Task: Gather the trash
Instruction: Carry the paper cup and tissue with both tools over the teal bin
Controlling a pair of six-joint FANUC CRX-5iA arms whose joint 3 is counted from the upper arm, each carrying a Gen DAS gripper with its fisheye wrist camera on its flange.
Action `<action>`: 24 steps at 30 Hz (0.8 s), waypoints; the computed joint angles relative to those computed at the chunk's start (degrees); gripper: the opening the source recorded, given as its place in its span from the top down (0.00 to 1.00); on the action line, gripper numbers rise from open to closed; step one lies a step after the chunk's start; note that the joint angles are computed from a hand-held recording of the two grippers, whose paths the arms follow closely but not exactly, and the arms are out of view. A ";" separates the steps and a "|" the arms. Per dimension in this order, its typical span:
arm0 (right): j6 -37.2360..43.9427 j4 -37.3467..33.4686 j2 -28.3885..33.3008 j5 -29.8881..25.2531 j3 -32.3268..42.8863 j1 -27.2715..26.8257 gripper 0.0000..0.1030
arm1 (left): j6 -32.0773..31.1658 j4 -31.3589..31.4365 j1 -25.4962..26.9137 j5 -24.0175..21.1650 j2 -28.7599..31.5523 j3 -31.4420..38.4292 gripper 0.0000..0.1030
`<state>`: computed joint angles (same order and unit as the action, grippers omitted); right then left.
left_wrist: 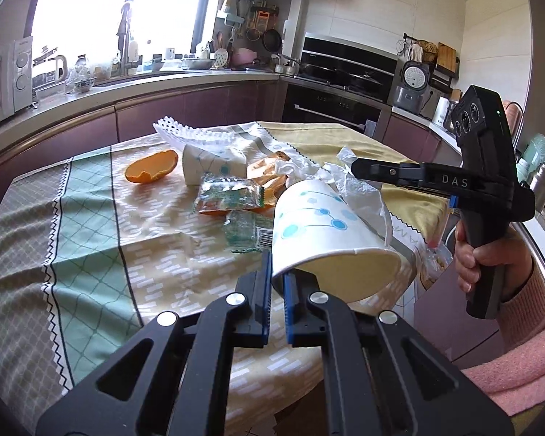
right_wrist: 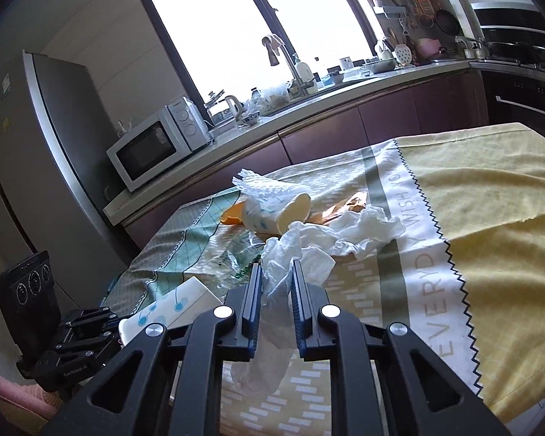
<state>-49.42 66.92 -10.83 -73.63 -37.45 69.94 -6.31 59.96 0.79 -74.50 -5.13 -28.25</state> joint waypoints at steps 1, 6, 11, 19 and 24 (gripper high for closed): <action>0.88 0.71 0.26 0.88 0.41 -0.64 0.86 | 0.15 0.50 0.80 -0.26 0.04 0.16 0.94; 4.71 5.58 2.04 8.54 2.58 -5.51 0.86 | 0.74 2.81 4.86 -0.29 0.19 1.02 0.94; 8.37 10.82 5.11 19.33 5.88 -11.91 0.86 | 1.68 5.16 9.07 2.03 1.08 2.48 0.94; 14.95 16.07 13.04 37.16 14.69 -21.60 0.86 | 5.10 7.92 15.24 8.48 4.35 6.23 0.94; 19.55 16.57 18.73 46.39 21.55 -25.81 0.86 | 7.20 8.89 17.77 13.34 7.13 9.40 0.94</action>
<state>-29.87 83.49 7.90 -27.24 -15.90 44.13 0.89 68.85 18.56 -61.16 2.01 -18.85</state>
